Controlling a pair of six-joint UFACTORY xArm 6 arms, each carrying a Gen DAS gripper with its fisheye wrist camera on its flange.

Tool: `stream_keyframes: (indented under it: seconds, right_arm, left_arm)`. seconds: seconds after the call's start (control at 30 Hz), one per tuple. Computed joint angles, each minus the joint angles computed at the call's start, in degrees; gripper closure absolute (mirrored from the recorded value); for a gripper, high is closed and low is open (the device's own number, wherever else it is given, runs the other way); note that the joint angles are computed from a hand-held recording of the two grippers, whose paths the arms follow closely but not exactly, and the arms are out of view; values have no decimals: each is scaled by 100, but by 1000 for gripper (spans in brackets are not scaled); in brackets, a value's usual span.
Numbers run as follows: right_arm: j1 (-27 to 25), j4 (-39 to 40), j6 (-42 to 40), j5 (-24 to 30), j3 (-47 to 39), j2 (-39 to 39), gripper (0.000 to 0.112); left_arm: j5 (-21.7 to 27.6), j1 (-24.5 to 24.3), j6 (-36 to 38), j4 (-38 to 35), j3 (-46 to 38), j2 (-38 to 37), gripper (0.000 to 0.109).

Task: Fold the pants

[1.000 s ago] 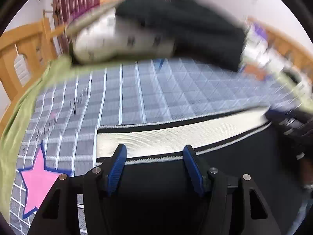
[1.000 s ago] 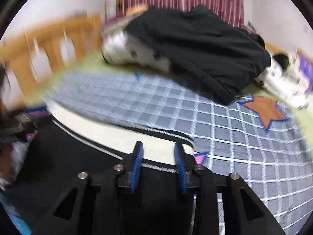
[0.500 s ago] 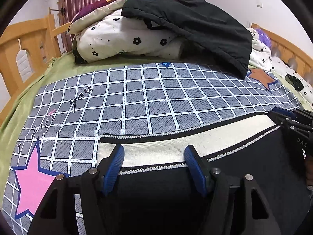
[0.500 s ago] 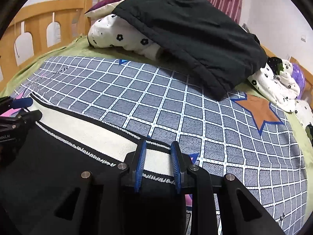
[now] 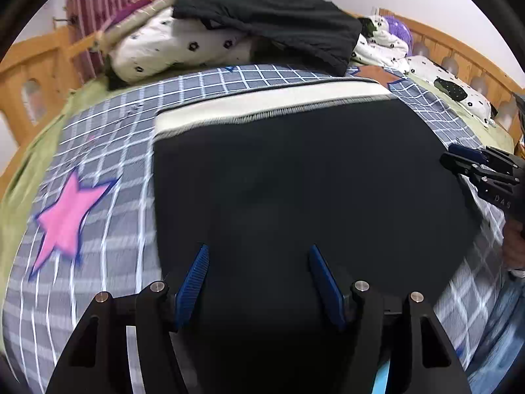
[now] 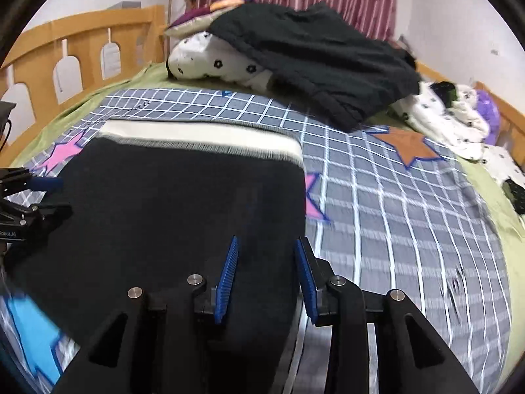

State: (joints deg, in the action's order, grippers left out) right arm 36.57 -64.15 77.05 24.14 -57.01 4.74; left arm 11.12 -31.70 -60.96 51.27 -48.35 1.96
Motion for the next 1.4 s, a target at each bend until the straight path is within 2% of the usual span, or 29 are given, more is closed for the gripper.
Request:
stream_keyframes:
  seconds: [0.07, 0.13, 0.2, 0.27, 0.37, 0.47, 0.53, 0.57, 0.6, 0.63, 0.7, 0.73, 0.77, 0.83, 0.9, 1.03, 1.07, 1.13, 1.2, 1.27, 1.4]
  right_arm:
    - [74, 242, 21, -122, 428, -317, 77]
    - [152, 485, 46, -131, 750, -561, 77]
    - [209, 490, 209, -135, 961, -744, 76]
    - [298, 528, 211, -29, 1012, -843, 76]
    - [447, 189, 438, 181, 983, -911, 75]
    - [431, 242, 398, 150, 988, -900, 75]
    - [419, 273, 382, 164, 963, -873, 75]
    - [412, 277, 386, 142, 965, -868, 75]
    - [402, 292, 371, 131, 965, -860, 75]
    - [398, 317, 348, 145, 957, -845, 74]
    - [388, 369, 297, 158, 952, -829, 74]
    - [387, 366, 299, 163, 965, -841, 74]
    - [385, 352, 326, 159, 986, -861, 72]
    - [345, 302, 419, 38, 1047, -883, 68]
    - [329, 388, 333, 3, 1036, -828, 68]
    - [300, 482, 179, -69, 1073, -840, 68]
    - [285, 435, 203, -96, 1099, -881, 68]
    - [296, 180, 415, -15, 1121, -973, 67]
    - [310, -136, 722, 106, 1146, -1085, 65]
    - [227, -346, 949, -12, 1177, -1157, 62]
    - [158, -698, 1307, -161, 912, -933, 62]
  left_arm:
    - [-460, 94, -647, 485, 618, -509, 46]
    - [-624, 105, -458, 194, 1146, -999, 44]
    - [-584, 67, -142, -47, 1609, -1450, 44]
    - [-288, -63, 192, -225, 1845, -1688, 44]
    - [568, -365, -49, 328, 1720, -1681, 44]
    - [1300, -731, -256, 899, 1454, -1490, 43]
    - [1625, -909, -313, 1157, 1207, -1304, 54]
    - [1720, -965, -577, 1374, 1093, -1222, 75]
    - [1679, -918, -1081, 1694, 1083, -1304, 86]
    - [1397, -775, -1681, 2071, 1172, -1467, 88]
    - [431, -198, -2877, 2495, 1483, -1938, 91]
    - [163, 10, -3281, 2569, 1536, -1912, 92]
    - [130, 93, -3445, 2504, 1569, -1777, 92]
    - [315, -42, -3290, 2300, 1543, -1440, 92]
    - [758, -364, -3553, 2575, 1574, -1468, 90]
    - [683, -414, -3001, 1838, 1828, -1814, 86]
    - [806, -454, -2744, 1605, 1921, -1965, 81]
    - [1127, -583, -2734, 1579, 2097, -2294, 71]
    - [970, -480, -2973, 1814, 2379, -2740, 59]
    - [636, -266, -3106, 1909, 2466, -2930, 54]
    - [630, -172, -3035, 1885, 1800, -2410, 54]
